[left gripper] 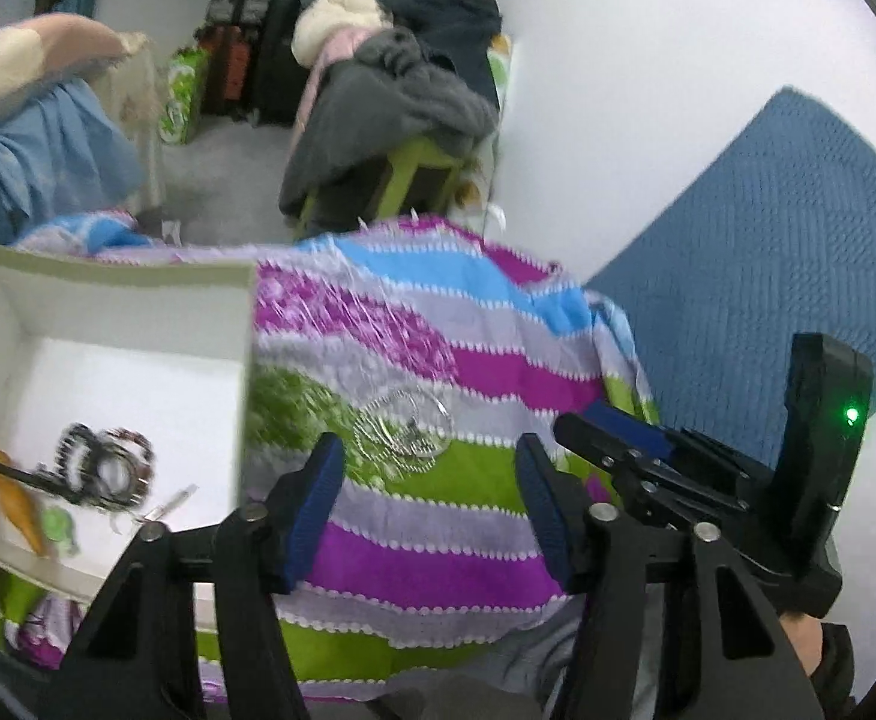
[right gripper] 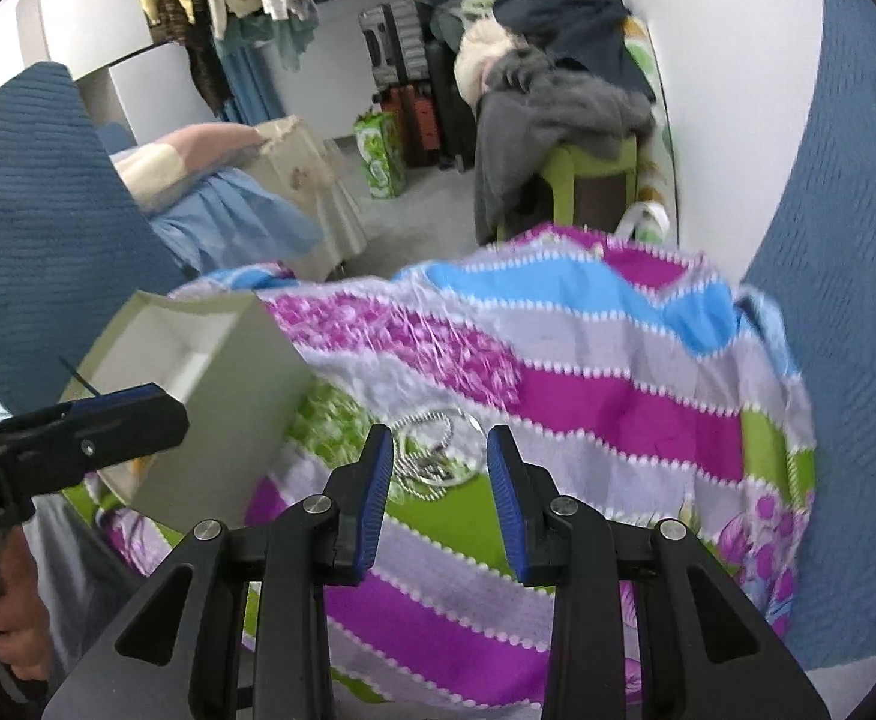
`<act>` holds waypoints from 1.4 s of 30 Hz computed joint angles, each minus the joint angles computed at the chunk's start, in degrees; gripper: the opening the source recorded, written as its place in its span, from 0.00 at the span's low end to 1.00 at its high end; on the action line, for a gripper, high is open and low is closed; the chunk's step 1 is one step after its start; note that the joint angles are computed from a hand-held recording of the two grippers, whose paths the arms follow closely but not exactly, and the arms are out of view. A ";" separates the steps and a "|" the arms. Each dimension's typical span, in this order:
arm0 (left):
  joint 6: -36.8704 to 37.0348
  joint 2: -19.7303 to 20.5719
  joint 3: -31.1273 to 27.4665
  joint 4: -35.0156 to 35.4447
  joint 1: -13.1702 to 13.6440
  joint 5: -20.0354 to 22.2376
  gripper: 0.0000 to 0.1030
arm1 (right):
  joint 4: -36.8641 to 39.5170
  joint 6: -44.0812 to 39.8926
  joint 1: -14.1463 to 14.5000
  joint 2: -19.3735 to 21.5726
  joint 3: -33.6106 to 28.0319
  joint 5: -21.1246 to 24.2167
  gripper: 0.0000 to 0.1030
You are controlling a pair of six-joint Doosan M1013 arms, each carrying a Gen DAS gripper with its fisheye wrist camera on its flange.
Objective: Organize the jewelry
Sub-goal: 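Move both tools back down to the silver chain and hoop ring, then grasp the silver bead chain with the left tool while the right tool grasps the hoop ring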
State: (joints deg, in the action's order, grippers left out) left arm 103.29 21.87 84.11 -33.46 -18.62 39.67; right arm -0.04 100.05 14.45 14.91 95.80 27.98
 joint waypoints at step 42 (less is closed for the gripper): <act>-7.45 12.71 -8.95 8.03 -2.25 5.78 0.04 | 9.18 -17.49 -2.91 11.65 -6.86 7.46 0.21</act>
